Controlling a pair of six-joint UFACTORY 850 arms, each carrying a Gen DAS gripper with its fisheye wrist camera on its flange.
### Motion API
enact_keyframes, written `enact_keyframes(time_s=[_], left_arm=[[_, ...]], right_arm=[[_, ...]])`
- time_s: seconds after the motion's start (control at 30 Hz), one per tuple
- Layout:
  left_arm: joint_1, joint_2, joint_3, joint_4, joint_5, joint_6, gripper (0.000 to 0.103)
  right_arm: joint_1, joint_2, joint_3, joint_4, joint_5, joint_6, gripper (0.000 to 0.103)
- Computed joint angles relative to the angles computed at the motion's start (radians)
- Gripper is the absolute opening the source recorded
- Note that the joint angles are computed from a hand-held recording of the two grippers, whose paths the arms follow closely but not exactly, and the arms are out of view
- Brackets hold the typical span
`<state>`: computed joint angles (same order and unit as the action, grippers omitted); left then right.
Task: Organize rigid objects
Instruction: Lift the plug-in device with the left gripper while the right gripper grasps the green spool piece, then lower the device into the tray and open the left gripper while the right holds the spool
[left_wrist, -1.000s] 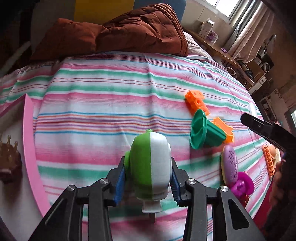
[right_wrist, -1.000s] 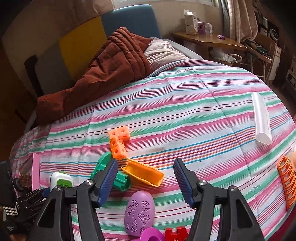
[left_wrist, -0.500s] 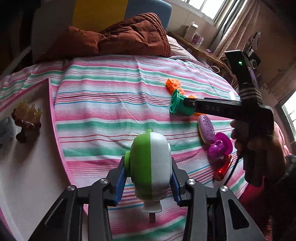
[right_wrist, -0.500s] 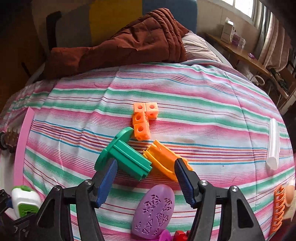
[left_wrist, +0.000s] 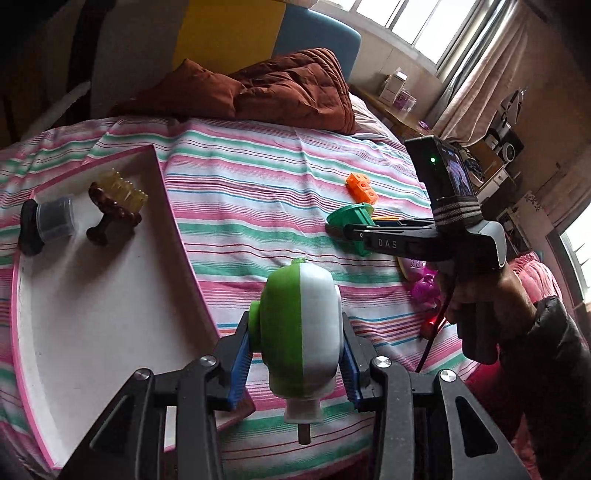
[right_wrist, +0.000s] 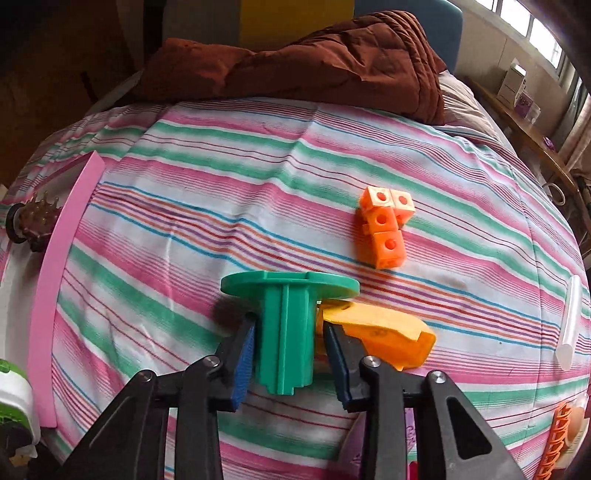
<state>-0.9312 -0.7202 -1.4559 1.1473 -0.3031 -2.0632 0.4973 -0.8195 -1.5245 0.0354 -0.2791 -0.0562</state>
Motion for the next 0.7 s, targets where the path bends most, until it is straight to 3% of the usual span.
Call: enact_keyframes(time_s=[0.33,0.5,0.7], left_arm=[[-0.033,0.082,0.119,0.117,-0.099,-0.192,0.042],[-0.045,0.117,0.166,0.093,-0.17,-0.214,0.042],[-0.063,0.146,0.202,0.048,-0.269,-0.207,0.042]], right_arm=[[0.01,-0.011,0.002,0.018,0.016,-0.01,0.035],[0.021,-0.008,0.011,-0.112,0.031,0.093,0.035],[0.022,-0.008,0.016,-0.135,0.043,0.106,0.035]])
